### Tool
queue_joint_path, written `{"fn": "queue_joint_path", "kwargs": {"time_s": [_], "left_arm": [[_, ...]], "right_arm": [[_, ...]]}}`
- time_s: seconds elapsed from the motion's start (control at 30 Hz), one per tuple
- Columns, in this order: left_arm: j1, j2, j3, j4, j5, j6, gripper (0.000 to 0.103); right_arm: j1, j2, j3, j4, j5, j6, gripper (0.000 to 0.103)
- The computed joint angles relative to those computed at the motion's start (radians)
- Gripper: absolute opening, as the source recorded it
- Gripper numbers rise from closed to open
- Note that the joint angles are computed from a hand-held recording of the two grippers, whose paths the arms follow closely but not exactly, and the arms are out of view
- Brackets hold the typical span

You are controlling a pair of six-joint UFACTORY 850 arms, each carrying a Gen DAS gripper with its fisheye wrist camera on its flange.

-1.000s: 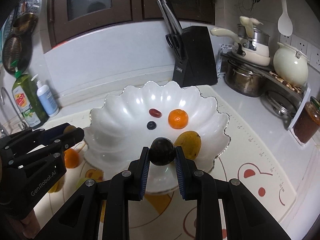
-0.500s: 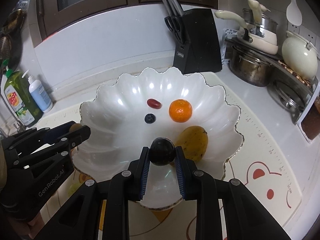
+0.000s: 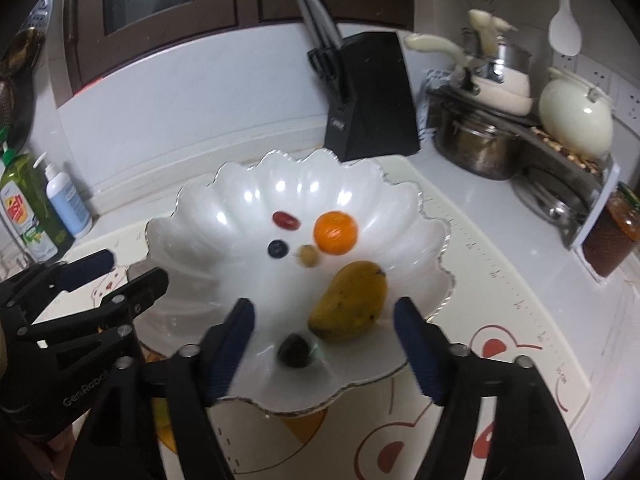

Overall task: Organize fruits
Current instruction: 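Open the right tool to drop the plum while the left drops its fruit into the bowl, then withdraw both open tools from the bowl back over the mat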

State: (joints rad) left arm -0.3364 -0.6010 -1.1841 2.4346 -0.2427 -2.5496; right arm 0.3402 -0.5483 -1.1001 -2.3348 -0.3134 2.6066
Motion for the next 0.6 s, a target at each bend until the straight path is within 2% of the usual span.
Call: {"fn": "queue_joint_path", "kwargs": {"time_s": [0.17, 0.6], "left_arm": [[-0.008, 0.032, 0.031, -0.079, -0.049, 0.057, 0.084], [-0.011, 0.123, 0.129, -0.098, -0.120, 0.048, 0.090]], "right_arm": [[0.005, 0.021, 0.017, 0.029, -0.020, -0.023, 0.079], [0.027, 0.077, 0.072, 0.053, -0.069, -0.030, 0.079]]}}
